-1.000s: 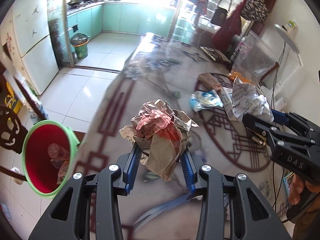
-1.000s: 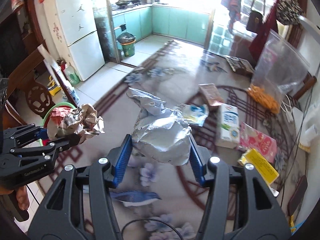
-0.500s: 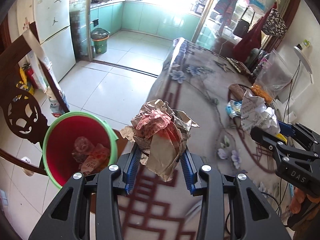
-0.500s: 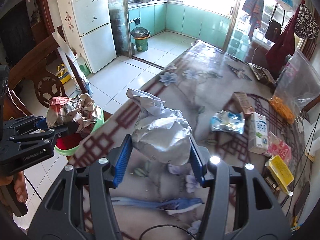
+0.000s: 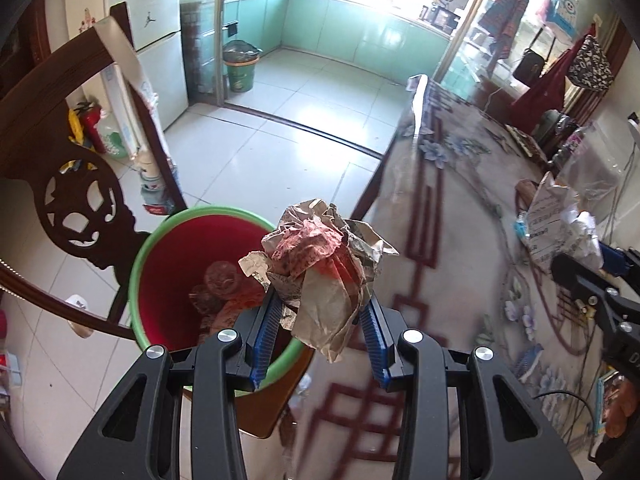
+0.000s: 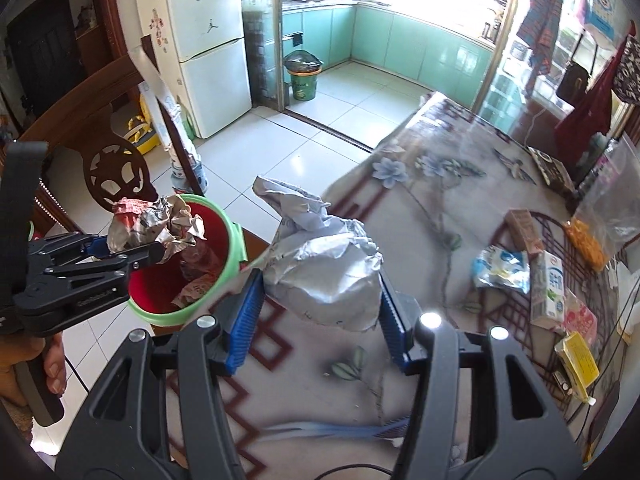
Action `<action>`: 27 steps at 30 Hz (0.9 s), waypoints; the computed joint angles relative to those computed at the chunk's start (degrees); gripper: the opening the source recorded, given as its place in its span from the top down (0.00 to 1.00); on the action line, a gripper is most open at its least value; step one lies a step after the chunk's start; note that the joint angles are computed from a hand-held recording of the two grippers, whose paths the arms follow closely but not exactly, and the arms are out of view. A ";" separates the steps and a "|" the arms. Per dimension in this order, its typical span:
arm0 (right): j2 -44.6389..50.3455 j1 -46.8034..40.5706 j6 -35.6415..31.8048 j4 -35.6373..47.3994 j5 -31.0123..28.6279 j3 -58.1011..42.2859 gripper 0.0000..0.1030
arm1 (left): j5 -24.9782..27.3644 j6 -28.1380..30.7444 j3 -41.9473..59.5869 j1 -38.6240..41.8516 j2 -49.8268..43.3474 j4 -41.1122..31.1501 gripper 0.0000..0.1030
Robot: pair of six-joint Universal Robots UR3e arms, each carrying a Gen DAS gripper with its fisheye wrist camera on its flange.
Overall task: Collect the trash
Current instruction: 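Carry both crumpled wads over the red bucket and open both tools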
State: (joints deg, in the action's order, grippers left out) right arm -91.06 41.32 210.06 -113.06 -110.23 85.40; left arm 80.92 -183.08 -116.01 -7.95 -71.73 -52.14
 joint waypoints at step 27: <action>24.57 -0.35 -7.69 -1.31 11.93 -23.66 0.48 | 0.03 6.24 -5.20 15.48 0.07 -0.30 0.61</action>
State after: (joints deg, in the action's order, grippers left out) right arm -66.49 40.97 202.38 -114.36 -98.29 61.74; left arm 80.95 -176.84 -121.22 7.53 -71.65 -52.43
